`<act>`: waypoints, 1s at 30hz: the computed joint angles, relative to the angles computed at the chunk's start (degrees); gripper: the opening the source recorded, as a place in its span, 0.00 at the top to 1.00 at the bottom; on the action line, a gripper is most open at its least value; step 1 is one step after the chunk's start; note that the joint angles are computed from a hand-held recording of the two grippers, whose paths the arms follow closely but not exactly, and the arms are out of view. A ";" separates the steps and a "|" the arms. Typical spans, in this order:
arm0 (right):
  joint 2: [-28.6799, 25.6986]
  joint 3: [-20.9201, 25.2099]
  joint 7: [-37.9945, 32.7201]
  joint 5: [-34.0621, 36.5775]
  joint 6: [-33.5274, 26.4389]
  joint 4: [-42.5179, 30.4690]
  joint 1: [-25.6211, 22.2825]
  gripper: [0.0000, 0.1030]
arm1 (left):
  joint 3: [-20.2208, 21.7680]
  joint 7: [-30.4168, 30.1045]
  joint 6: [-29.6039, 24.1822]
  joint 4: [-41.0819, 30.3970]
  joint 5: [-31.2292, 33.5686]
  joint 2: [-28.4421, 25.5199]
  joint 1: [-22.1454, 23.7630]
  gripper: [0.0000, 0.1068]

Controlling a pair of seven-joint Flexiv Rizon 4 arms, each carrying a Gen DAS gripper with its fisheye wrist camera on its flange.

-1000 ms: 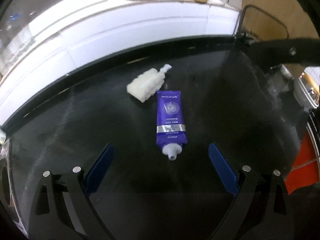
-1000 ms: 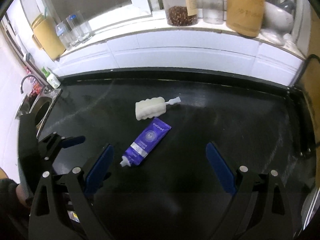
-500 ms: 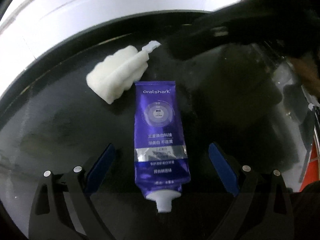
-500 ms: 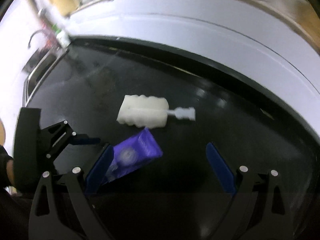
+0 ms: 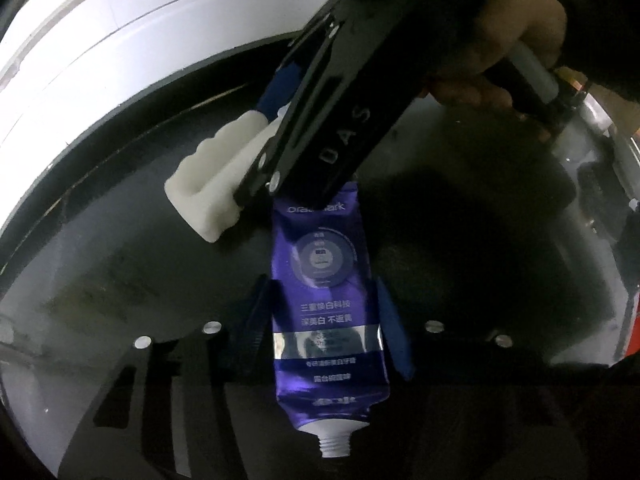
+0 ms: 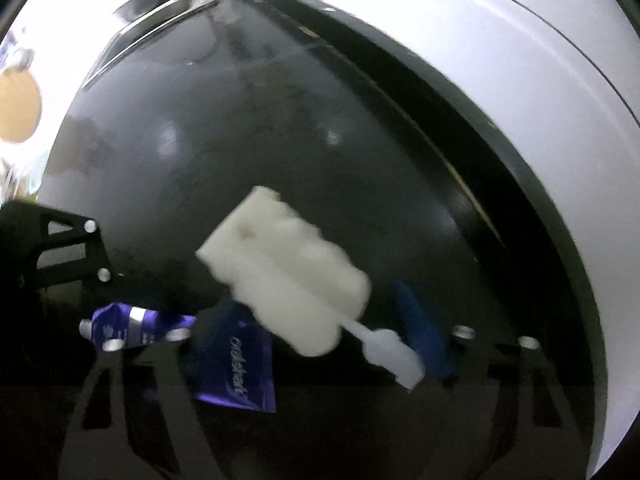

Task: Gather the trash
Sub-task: 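Grasp the purple toothpaste tube with the left tool while the right tool grasps the white sponge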

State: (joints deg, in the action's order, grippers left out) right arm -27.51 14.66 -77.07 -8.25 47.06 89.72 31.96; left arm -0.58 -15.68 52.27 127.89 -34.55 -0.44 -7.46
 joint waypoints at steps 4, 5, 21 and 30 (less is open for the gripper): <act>-0.42 1.26 -0.47 3.34 -2.07 -2.25 -0.73 0.72 | 0.15 -2.14 -2.97 -1.98 2.04 -0.76 0.70 0.53; 0.13 0.66 1.21 3.22 -1.34 -1.58 -0.34 0.74 | 0.26 -3.01 -4.35 -2.56 2.47 -0.85 0.99 0.53; 14.06 -2.34 32.85 -11.61 4.79 11.05 2.44 0.76 | 4.79 -8.64 -11.15 -2.61 1.97 7.18 4.82 0.53; 18.27 0.98 48.39 -18.87 0.56 13.18 5.85 0.76 | 8.15 -12.57 -12.11 -1.88 3.29 12.53 7.71 0.53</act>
